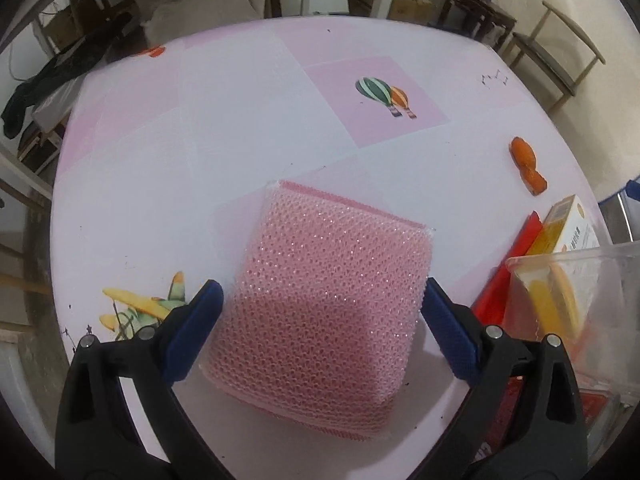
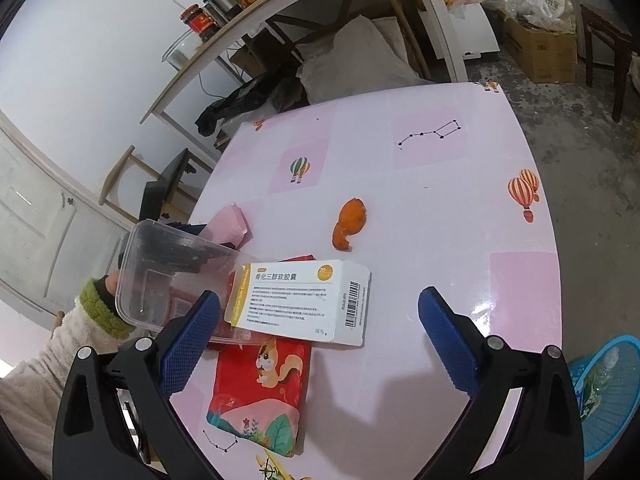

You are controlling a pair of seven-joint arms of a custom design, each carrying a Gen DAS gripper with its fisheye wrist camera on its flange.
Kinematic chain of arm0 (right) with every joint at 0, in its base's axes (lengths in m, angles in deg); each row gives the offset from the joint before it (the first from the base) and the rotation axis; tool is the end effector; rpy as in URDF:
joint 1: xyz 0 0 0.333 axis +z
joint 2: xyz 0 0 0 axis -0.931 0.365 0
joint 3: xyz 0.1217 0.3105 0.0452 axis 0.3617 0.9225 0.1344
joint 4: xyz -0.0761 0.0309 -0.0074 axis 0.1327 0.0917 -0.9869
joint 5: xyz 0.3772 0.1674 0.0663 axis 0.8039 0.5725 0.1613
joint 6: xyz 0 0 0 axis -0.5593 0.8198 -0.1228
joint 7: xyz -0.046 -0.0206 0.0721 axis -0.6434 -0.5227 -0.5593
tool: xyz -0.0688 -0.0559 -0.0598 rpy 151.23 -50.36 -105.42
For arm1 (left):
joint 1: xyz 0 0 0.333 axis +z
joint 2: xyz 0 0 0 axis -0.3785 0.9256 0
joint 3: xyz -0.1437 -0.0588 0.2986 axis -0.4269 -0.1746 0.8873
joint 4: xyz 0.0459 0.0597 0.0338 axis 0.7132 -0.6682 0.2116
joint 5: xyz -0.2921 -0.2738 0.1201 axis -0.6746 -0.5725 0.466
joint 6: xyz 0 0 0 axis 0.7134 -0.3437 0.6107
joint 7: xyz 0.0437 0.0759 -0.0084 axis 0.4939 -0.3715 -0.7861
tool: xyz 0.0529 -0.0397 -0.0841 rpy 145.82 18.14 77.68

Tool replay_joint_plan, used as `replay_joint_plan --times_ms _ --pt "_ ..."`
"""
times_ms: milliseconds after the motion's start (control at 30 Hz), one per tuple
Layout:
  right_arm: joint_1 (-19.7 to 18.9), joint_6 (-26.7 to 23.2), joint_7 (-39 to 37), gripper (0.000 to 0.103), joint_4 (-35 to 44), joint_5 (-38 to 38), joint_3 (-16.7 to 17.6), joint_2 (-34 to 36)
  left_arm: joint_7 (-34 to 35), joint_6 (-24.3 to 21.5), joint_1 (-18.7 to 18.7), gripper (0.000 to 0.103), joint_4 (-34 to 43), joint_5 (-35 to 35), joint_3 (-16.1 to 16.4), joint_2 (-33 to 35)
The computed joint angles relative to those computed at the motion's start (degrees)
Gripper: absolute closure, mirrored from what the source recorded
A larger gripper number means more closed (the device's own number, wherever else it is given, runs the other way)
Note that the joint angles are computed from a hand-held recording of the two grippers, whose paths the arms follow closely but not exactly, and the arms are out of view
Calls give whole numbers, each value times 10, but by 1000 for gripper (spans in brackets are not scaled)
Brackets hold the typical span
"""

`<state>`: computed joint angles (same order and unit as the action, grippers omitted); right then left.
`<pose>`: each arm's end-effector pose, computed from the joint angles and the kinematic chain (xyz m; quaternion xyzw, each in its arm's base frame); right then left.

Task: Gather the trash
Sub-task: 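Grasp the pink mesh sponge with the left tool, then grasp the white Calcitriol capsule box with the right tool while the left tool holds the sponge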

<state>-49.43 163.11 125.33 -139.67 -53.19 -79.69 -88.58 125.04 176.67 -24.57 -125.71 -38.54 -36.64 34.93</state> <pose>0.5428 0.2514 0.6518 -0.6745 0.6322 0.0320 0.3799 0.6460 -0.1351 0.6221 -0.5452 0.8170 -0.1769 0.0632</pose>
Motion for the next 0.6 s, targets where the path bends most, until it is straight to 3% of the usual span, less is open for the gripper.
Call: replay_joint_plan --times_ms 167,333,500,600 --pt "4 -16 -20 7 5 7 0 1 -41 20 -2 18 -25 15 5 -18" --pt "5 -47 -27 7 18 -38 6 6 -115 37 6 21 -58 12 16 -46" --pt "7 -63 -45 7 17 -69 9 -2 -174 71 15 22 -137 -20 30 -110" --pt "14 -75 -107 7 21 -81 11 -2 -192 107 14 22 -211 -54 42 -171"
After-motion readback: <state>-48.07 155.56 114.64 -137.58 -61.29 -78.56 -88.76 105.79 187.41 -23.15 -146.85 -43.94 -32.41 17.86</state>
